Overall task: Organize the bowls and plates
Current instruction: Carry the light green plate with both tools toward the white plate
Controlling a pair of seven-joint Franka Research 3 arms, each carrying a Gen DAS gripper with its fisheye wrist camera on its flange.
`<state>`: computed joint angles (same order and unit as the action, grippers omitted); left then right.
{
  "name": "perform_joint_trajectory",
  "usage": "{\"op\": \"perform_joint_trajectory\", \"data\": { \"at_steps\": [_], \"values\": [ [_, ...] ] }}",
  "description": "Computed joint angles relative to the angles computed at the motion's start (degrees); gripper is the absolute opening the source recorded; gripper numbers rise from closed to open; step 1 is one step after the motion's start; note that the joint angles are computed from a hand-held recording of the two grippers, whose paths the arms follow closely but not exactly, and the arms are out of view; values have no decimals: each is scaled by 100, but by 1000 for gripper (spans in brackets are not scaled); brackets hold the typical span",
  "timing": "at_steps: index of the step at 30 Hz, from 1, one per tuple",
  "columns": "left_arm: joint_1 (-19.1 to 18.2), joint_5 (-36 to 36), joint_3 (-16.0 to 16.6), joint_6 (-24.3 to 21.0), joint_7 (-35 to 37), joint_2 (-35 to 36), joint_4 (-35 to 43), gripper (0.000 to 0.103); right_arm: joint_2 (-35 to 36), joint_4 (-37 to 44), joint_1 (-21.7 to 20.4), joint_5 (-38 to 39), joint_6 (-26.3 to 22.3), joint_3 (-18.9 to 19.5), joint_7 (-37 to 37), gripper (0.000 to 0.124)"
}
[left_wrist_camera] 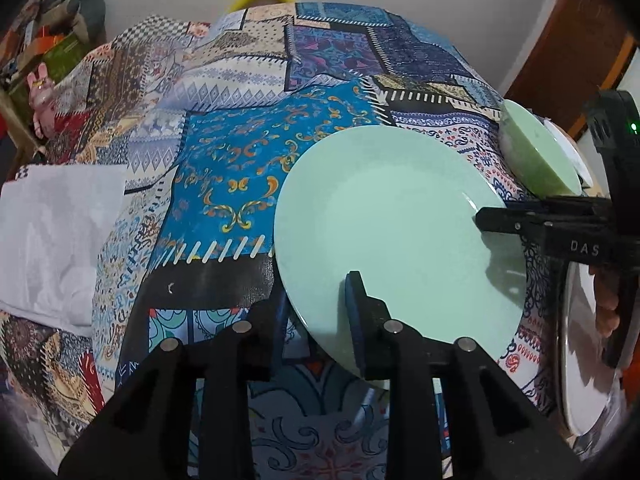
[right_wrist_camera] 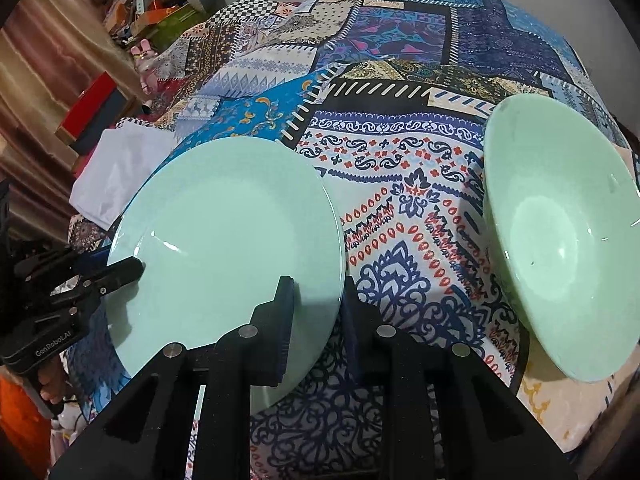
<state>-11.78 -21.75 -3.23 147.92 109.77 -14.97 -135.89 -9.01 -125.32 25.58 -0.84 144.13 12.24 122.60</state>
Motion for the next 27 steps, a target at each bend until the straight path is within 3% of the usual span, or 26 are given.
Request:
{"op": "perform_joint_trajectory", "data": {
  "at_steps": [10, 27],
  "values": [
    [-41, 226, -24, -68, -238, -301, -170, 27, -442, -344, -11, -58, 91, 84, 222, 19],
    [-506, 453, 56, -196, -760, -1342, -461, 26, -1648, -906, -317, -131, 42, 432, 680, 18]
  ]
}}
